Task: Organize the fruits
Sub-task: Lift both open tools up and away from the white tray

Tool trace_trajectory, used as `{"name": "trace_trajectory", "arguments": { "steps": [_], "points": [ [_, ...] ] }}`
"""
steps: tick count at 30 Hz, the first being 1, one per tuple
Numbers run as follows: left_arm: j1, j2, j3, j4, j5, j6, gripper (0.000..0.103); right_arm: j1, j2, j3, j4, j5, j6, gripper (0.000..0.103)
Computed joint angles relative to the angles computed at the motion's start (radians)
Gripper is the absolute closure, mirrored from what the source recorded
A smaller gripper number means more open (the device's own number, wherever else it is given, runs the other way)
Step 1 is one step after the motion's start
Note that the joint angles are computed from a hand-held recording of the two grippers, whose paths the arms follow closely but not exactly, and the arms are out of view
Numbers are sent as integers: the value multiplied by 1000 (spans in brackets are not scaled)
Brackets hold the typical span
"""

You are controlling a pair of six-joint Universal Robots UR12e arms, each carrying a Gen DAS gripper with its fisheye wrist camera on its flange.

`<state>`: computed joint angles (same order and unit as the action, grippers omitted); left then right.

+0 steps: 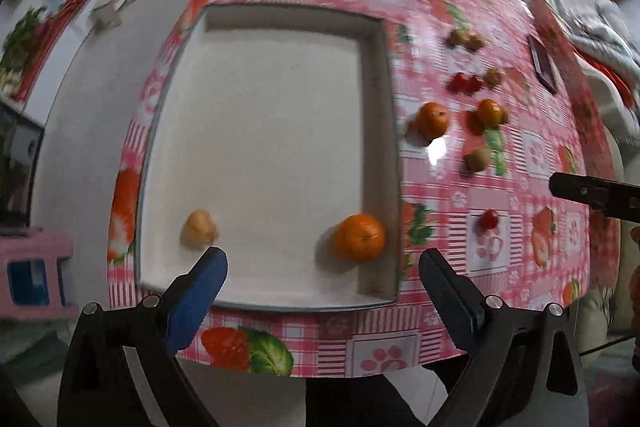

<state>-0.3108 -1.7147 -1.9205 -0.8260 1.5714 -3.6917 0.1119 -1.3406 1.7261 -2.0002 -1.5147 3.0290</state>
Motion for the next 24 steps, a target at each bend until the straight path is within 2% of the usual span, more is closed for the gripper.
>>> {"name": "trace_trajectory", "arguments": {
  "steps": [3,7,12,16,19,24],
  "points": [
    [0,-3,14,2,-23,51,6,-14,-12,9,13,-14,58,10],
    [1,-12,41,-38,-59,100,6,-30,-24,28,20,-15,129,10],
    [-14,-35,80,-82,-68,170,6,-57,-39,44,53,-2,160,10],
    [-28,-57,116,-117,-60,173,6,-80,-32,45,85,-3,179,10],
    [-40,-69,142,-140,-46,161,6,-99,-15,32,121,24,188,10],
    [-52,-86,181,-181,-23,123,6,-109,18,-7,152,36,143,10]
  ]
}}
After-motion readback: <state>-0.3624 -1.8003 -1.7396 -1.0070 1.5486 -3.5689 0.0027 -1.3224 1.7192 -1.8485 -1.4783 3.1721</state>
